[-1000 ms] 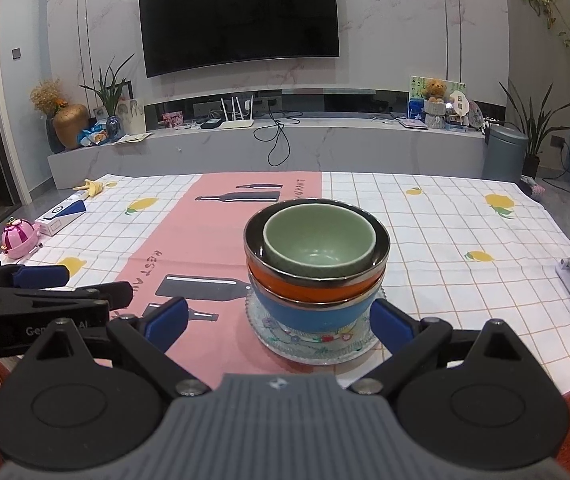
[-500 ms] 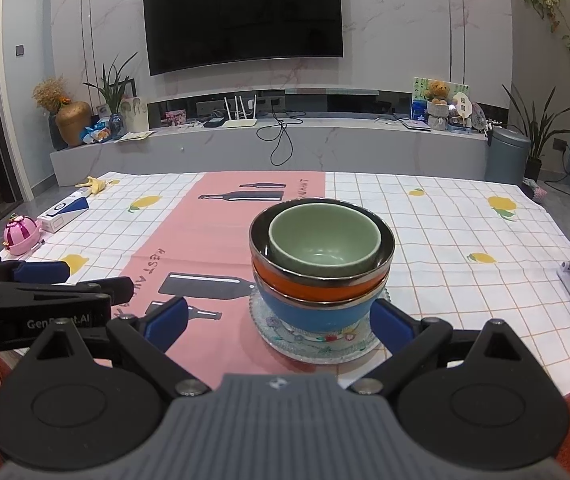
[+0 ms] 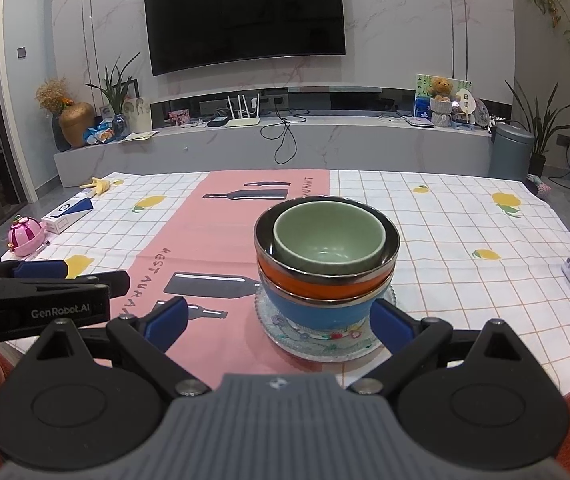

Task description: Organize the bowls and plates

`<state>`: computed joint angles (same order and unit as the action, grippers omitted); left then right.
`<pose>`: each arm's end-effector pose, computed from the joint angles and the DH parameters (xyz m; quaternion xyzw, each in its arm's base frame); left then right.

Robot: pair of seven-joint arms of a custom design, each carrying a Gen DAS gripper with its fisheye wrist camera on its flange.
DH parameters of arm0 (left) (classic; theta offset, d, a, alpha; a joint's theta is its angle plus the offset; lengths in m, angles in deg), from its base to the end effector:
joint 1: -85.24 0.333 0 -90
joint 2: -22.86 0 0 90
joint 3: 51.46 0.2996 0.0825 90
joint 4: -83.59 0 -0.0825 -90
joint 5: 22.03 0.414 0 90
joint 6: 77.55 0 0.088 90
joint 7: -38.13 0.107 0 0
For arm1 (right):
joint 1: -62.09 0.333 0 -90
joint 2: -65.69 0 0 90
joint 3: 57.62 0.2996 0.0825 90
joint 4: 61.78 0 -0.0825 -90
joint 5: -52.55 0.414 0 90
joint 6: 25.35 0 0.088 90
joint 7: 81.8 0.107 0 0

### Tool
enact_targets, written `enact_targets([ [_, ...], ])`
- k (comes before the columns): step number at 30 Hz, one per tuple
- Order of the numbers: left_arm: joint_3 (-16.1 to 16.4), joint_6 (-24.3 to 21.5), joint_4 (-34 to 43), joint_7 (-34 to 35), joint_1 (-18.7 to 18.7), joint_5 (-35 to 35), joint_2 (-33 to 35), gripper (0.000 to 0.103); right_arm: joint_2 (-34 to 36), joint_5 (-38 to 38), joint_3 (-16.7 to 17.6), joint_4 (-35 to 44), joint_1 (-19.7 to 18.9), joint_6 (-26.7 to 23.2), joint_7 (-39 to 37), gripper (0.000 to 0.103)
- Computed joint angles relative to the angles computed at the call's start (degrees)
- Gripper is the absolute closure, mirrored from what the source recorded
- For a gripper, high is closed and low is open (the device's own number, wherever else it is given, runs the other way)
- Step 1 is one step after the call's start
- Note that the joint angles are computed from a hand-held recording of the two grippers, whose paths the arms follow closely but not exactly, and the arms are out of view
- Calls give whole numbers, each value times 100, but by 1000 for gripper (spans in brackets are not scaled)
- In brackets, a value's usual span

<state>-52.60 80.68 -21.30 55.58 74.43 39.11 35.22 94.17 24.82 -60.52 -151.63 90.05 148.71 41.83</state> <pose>0.6551 -0.1755 0.4496 -0.6856 0.5681 -0.2855 0.3545 0.6635 0.3574 0.4374 -0.7153 0.5136 -0.2590 0.3968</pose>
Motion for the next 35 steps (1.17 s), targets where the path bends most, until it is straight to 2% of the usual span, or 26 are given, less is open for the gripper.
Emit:
enact_targets([
  [35, 2, 122, -21, -55, 14, 190, -26, 16, -32, 2, -17, -75, 21, 66, -22, 7],
])
